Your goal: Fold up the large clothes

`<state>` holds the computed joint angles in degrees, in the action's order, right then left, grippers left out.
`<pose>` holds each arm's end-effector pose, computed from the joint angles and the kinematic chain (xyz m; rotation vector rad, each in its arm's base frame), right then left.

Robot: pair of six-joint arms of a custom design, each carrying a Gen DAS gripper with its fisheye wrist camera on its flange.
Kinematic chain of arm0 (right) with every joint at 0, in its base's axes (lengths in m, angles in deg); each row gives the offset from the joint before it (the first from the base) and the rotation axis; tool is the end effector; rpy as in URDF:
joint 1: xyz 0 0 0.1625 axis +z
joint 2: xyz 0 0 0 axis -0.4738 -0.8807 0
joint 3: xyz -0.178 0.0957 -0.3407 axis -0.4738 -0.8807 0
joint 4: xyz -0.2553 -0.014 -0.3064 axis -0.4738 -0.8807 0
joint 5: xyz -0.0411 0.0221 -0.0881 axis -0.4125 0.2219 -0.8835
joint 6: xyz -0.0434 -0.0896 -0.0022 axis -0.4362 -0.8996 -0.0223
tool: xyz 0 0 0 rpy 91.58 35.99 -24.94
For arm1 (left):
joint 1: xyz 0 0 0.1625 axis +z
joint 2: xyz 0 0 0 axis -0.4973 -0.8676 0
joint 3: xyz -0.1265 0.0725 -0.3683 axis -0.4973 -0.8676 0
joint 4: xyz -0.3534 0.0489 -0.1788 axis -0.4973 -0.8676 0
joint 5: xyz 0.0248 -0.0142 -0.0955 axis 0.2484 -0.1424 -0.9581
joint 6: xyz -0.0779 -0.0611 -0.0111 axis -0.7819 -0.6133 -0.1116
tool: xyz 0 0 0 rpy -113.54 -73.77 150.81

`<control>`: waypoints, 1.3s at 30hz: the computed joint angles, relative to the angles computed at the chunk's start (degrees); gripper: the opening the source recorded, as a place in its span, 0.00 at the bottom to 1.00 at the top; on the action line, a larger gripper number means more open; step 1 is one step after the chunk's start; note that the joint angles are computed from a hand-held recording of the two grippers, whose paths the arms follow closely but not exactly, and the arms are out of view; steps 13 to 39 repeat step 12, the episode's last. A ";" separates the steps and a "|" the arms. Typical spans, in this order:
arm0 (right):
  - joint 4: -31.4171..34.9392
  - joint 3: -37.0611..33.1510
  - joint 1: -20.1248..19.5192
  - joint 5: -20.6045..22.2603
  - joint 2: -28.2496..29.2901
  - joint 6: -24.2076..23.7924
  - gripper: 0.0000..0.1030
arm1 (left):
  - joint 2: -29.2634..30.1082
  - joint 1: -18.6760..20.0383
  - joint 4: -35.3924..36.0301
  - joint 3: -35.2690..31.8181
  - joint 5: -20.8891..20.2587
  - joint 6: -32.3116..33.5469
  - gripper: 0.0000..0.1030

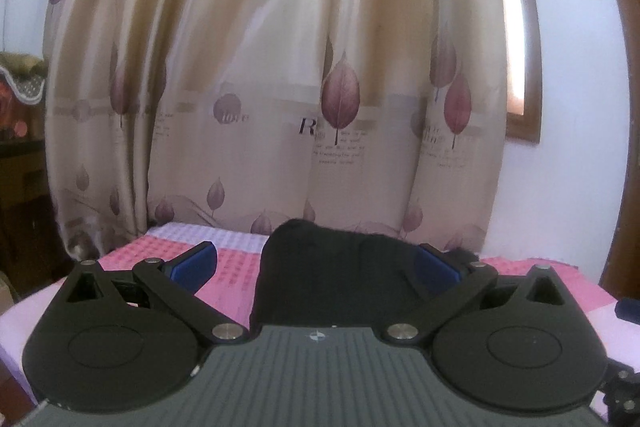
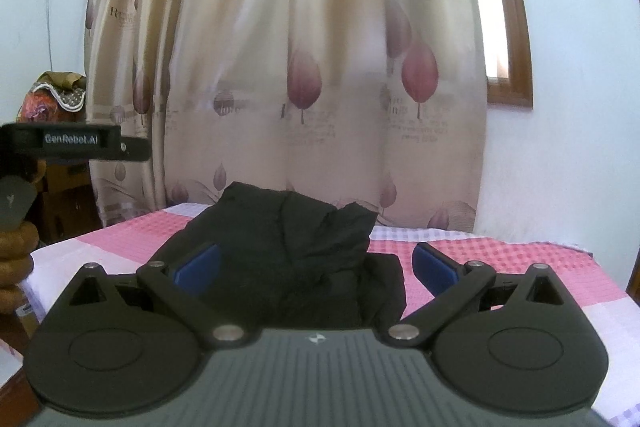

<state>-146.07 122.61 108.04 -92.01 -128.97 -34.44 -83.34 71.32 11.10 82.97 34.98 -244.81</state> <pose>0.0365 -0.5017 0.3538 0.4363 -1.7810 1.6179 -0.4338 -0.6324 -0.0394 1.0893 2.1657 -1.5630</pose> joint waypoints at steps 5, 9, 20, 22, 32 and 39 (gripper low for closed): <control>-1.24 -0.02 0.22 -1.76 1.28 0.79 1.00 | 0.29 0.57 -1.97 1.03 -0.47 -0.33 1.00; -1.72 0.03 0.23 -2.50 1.85 1.01 1.00 | 0.08 0.76 -3.19 2.23 -0.11 0.94 1.00; -2.70 -0.04 0.45 -3.02 2.30 0.76 1.00 | 0.32 0.65 -3.21 2.21 -0.30 2.01 1.00; -2.70 -0.04 0.45 -3.02 2.30 0.76 1.00 | 0.32 0.65 -3.21 2.21 -0.30 2.01 1.00; -2.70 -0.04 0.45 -3.02 2.30 0.76 1.00 | 0.32 0.65 -3.21 2.21 -0.30 2.01 1.00; -2.70 -0.04 0.45 -3.02 2.30 0.76 1.00 | 0.32 0.65 -3.21 2.21 -0.30 2.01 1.00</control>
